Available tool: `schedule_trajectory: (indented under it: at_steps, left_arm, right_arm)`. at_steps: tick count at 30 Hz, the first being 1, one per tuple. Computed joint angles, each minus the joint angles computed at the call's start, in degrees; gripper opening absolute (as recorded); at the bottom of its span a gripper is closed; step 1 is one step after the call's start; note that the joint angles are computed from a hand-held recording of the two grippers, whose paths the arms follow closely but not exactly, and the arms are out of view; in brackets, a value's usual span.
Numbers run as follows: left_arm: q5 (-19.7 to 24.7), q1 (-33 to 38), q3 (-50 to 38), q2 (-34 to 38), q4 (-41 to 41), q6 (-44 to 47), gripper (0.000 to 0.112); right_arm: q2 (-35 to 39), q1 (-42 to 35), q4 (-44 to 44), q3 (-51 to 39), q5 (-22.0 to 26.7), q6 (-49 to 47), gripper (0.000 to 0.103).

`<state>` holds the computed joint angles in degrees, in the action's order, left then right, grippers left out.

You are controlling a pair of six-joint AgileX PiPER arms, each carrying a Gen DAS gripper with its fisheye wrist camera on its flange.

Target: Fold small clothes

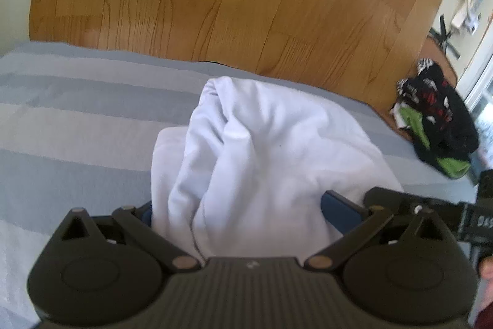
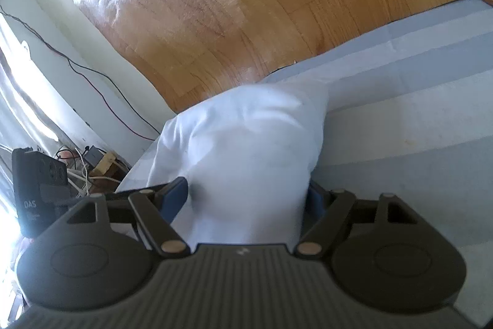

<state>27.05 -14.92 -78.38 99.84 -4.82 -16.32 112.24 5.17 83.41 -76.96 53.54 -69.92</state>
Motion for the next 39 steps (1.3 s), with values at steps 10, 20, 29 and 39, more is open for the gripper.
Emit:
schedule_trajectory:
  at_steps: [10,20,29,39]
  left_arm:
    - [1.4,-1.0,-1.0,0.5,5.2,-4.1,0.103]
    - [1.5,-1.3,-1.0,0.6,6.6,-5.0,0.103]
    - [2.2,-3.2,-1.4,0.9,13.5,-11.2,0.103]
    - [3.9,-8.2,0.1,0.3,30.4,-30.9,0.103]
  right_arm:
    - [-1.1,0.0,0.0,1.6,-0.7,-2.1,0.079]
    - [-1.5,-0.9,0.9,3.1,0.3,-3.5,0.079]
    - [-2.0,-1.6,0.8,3.8,1.3,-4.4,0.08]
    - [-5.6,-3.1,2.8,10.1,1.6,-7.9,0.081]
